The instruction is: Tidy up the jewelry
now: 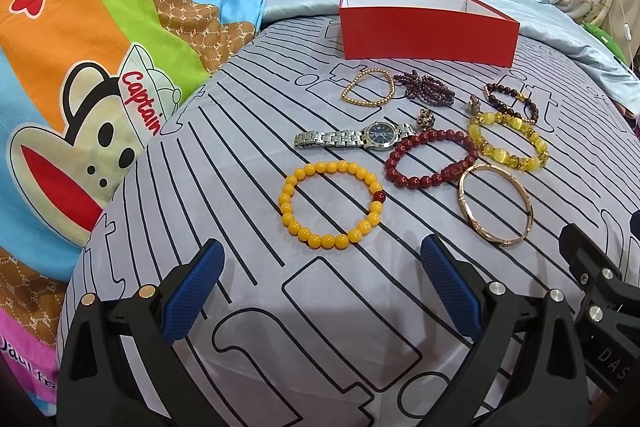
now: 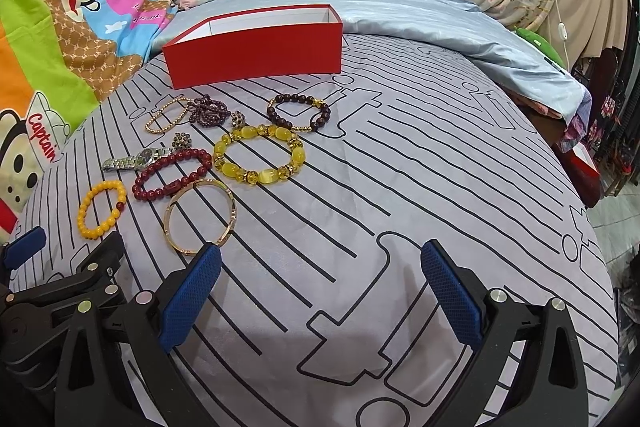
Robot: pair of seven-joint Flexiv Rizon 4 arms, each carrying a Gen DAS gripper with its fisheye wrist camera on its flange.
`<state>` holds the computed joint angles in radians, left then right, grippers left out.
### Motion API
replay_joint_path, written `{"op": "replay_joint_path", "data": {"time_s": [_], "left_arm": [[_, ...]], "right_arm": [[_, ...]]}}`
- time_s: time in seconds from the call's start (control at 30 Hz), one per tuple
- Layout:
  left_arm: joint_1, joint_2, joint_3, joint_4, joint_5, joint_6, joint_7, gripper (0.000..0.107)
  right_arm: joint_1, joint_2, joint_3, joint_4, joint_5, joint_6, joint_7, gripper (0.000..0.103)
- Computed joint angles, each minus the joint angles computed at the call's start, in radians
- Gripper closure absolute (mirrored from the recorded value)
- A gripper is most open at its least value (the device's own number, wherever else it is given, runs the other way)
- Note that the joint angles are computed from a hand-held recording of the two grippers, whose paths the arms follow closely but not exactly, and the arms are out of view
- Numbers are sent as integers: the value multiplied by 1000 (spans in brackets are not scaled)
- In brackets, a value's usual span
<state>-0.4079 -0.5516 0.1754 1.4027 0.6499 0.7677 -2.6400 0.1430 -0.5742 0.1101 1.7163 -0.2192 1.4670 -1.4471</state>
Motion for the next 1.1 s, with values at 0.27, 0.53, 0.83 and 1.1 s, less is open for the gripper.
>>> {"op": "replay_joint_path", "data": {"time_s": [0.27, 0.53, 0.83, 1.1], "left_arm": [[-1, 4, 2, 7, 6, 11, -10, 13], [-2, 6, 2, 8, 12, 11, -16, 14], [-1, 6, 1, 10, 11, 15, -17, 14], [-1, 5, 1, 9, 11, 14, -17, 14]], "right_arm": [[1, 2, -1, 4, 0, 2, 0, 7], [3, 0, -4, 2, -2, -2, 0, 7], [3, 1, -4, 2, -1, -1, 0, 7], [3, 1, -5, 3, -1, -1, 0, 7]]}}
